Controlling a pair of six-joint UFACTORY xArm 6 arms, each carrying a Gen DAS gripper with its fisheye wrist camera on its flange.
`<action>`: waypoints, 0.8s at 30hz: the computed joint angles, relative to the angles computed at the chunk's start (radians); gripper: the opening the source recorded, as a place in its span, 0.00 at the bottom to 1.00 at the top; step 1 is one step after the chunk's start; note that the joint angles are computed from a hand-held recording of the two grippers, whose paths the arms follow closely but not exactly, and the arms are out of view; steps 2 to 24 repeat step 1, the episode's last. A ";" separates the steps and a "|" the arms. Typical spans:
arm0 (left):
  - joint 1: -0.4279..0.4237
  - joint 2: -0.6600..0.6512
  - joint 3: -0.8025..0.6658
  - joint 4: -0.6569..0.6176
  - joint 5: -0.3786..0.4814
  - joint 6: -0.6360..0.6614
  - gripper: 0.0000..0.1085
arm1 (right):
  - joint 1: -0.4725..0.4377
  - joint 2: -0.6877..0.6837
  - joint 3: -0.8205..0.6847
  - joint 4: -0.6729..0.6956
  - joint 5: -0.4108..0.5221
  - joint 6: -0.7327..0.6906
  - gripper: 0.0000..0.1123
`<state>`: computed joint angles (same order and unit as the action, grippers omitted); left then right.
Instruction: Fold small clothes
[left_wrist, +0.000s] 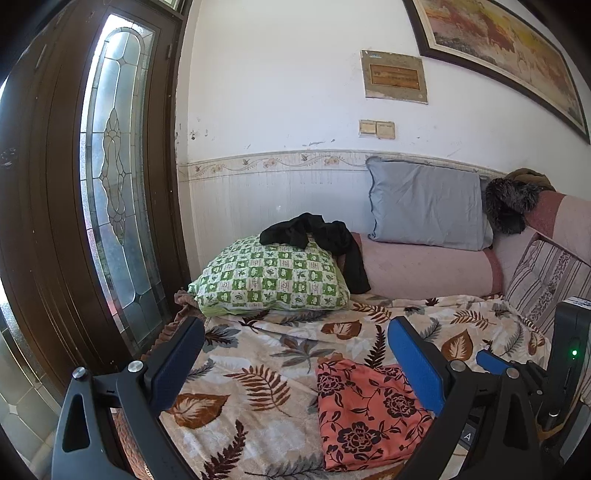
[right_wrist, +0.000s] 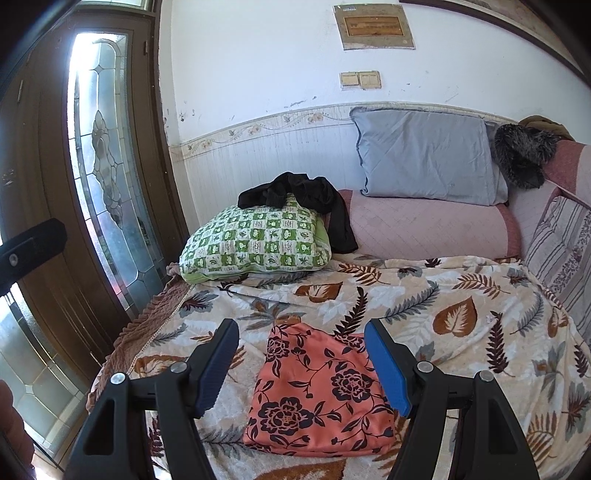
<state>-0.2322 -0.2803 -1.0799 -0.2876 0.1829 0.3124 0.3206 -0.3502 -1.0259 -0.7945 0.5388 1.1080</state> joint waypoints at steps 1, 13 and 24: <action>0.003 0.030 -0.019 -0.010 0.007 -0.009 0.92 | -0.010 0.010 0.000 0.009 -0.007 -0.009 0.66; 0.003 0.030 -0.019 -0.010 0.007 -0.009 0.92 | -0.010 0.010 0.000 0.009 -0.007 -0.009 0.66; 0.003 0.030 -0.019 -0.010 0.007 -0.009 0.92 | -0.010 0.010 0.000 0.009 -0.007 -0.009 0.66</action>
